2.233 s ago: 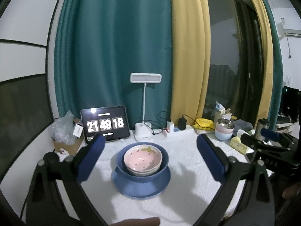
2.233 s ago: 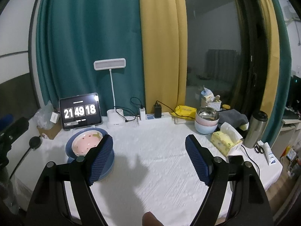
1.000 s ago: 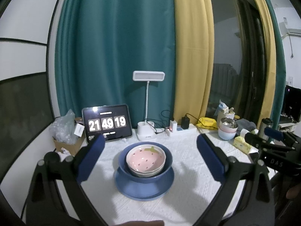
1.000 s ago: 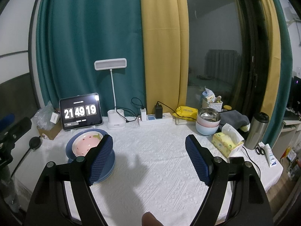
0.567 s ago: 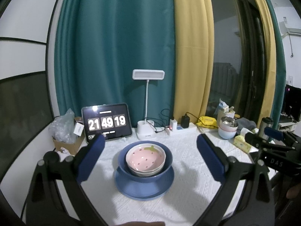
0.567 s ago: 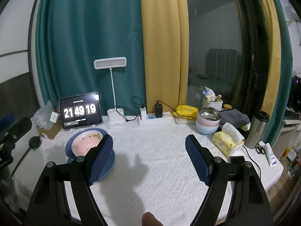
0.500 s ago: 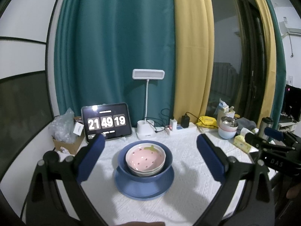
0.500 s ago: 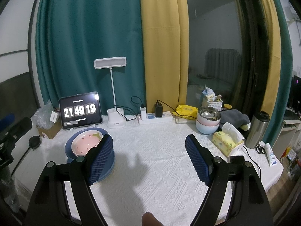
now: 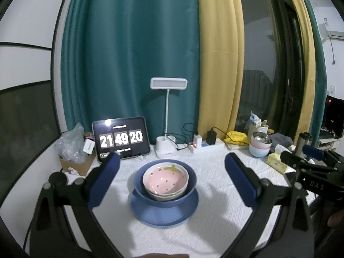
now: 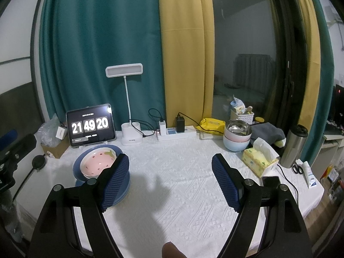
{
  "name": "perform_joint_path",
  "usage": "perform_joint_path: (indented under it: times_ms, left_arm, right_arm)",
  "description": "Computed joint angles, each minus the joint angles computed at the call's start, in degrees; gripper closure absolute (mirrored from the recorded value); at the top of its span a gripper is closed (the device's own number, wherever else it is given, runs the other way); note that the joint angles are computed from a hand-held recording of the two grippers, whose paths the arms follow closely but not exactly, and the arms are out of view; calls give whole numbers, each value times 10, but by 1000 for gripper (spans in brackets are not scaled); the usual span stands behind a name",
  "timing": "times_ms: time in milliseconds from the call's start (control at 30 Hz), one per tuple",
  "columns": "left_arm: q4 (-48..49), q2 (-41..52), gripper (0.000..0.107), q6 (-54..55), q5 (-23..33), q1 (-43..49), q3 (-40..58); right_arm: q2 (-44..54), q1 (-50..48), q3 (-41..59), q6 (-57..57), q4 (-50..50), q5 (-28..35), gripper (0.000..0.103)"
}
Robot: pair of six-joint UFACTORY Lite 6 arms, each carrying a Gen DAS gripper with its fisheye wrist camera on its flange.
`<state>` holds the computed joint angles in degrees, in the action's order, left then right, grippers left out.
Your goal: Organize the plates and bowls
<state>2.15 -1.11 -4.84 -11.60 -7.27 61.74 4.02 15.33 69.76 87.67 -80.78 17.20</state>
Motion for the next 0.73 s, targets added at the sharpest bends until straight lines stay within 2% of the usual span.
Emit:
perform_joint_path:
  times_ms: [600, 733]
  left_arm:
    - [12, 0, 8, -8, 0, 1, -2]
    - [-13, -4, 8, 14, -12, -4, -21]
  right_arm:
    - [0, -4, -3, 3, -3, -5, 21]
    - [0, -5, -6, 14, -14, -9, 21]
